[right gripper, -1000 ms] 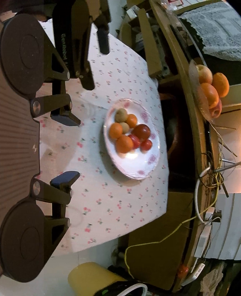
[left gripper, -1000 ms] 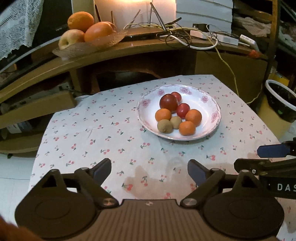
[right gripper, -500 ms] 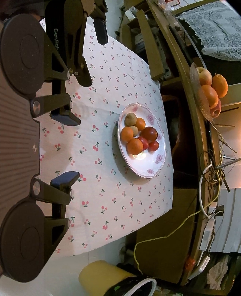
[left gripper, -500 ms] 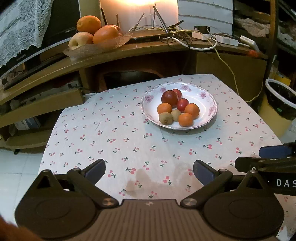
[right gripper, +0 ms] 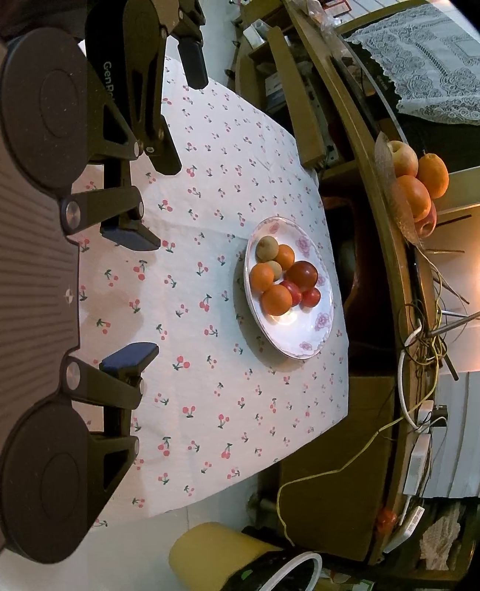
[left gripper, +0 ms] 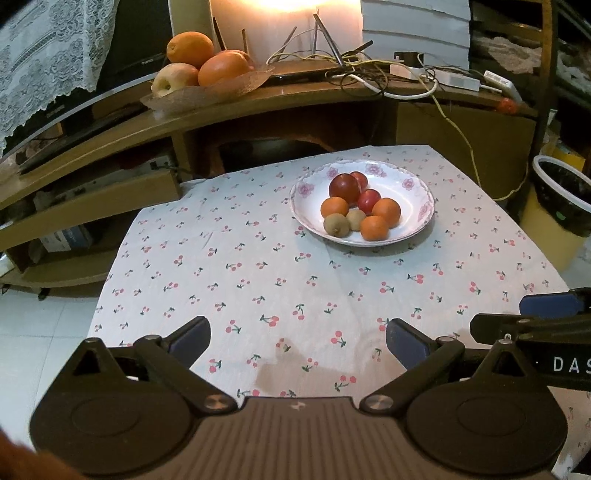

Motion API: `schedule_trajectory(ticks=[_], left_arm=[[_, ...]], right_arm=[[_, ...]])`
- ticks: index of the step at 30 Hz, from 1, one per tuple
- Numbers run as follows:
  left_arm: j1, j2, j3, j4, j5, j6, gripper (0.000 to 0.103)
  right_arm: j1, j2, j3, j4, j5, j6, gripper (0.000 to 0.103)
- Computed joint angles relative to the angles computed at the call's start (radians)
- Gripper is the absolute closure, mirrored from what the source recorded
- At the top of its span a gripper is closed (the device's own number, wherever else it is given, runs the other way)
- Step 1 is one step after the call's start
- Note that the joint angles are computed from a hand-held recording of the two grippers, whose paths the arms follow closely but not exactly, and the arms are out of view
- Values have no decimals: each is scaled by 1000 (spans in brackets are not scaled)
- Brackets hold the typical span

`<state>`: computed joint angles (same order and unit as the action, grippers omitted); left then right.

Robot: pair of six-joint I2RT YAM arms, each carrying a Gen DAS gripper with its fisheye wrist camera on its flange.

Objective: Organize fruits

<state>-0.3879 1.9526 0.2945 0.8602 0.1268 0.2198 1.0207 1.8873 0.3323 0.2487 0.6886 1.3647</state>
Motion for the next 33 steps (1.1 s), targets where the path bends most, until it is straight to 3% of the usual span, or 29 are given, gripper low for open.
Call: schedule_trajectory(ticks=[33], left_arm=[[38,-55,-107,-25,9,-23,0]], right_arm=[[159,48,75,-187,5,247,45]])
